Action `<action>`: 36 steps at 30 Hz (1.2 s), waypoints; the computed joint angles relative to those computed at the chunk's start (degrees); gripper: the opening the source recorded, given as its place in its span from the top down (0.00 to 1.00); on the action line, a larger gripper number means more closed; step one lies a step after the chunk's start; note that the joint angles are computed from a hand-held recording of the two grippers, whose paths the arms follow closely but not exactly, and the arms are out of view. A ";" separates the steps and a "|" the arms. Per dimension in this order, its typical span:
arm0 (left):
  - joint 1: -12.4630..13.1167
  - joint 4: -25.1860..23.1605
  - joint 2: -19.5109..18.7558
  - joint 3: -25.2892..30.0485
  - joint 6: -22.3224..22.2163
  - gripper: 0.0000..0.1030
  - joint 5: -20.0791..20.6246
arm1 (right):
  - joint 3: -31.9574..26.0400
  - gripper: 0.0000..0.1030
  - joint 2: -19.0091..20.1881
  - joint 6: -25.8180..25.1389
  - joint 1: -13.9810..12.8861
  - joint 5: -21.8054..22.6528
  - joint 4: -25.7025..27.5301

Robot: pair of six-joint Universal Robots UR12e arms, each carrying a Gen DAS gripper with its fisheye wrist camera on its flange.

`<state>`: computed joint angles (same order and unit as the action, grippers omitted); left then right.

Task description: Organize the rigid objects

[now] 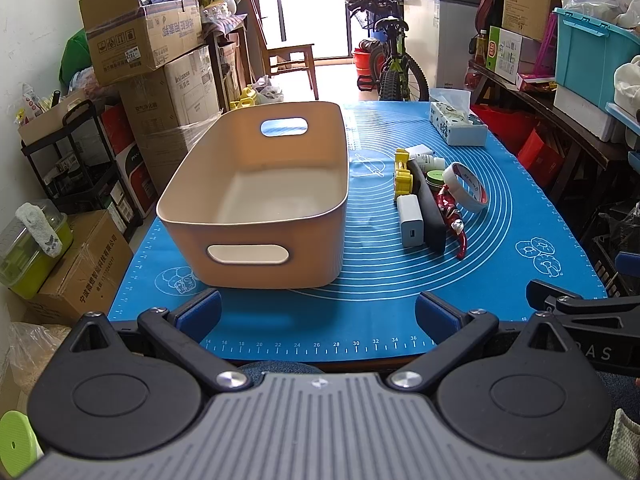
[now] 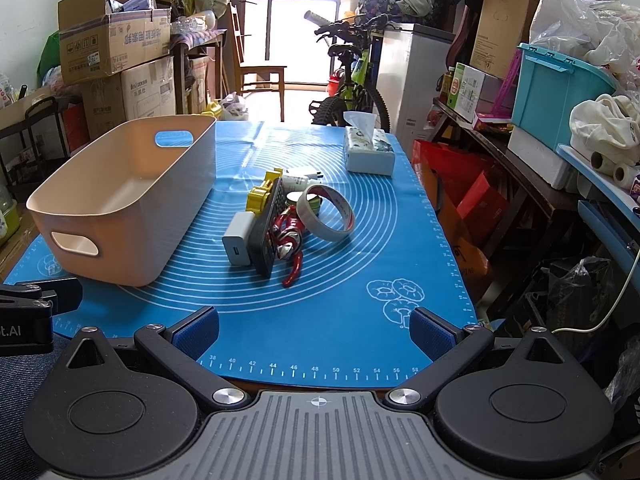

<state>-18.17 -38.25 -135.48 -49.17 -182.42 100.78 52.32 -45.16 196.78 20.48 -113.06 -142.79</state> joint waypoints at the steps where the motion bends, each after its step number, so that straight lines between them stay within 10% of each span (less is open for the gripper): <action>1: -0.02 -0.04 -0.02 0.04 0.03 0.01 0.03 | -0.01 0.03 0.00 -0.01 0.02 -0.07 0.04; 24: 0.98 1.24 -1.01 3.21 -3.39 0.01 1.80 | -6.39 0.03 2.89 -0.40 -0.55 1.66 1.93; 36: 3.84 -16.36 -12.17 27.74 -1.14 0.01 2.32 | -22.68 0.03 11.70 -2.28 -2.38 4.01 6.45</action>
<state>-14.33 -54.60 -147.65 -21.43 -183.57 103.10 29.64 -33.46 194.50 18.10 -109.06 -136.33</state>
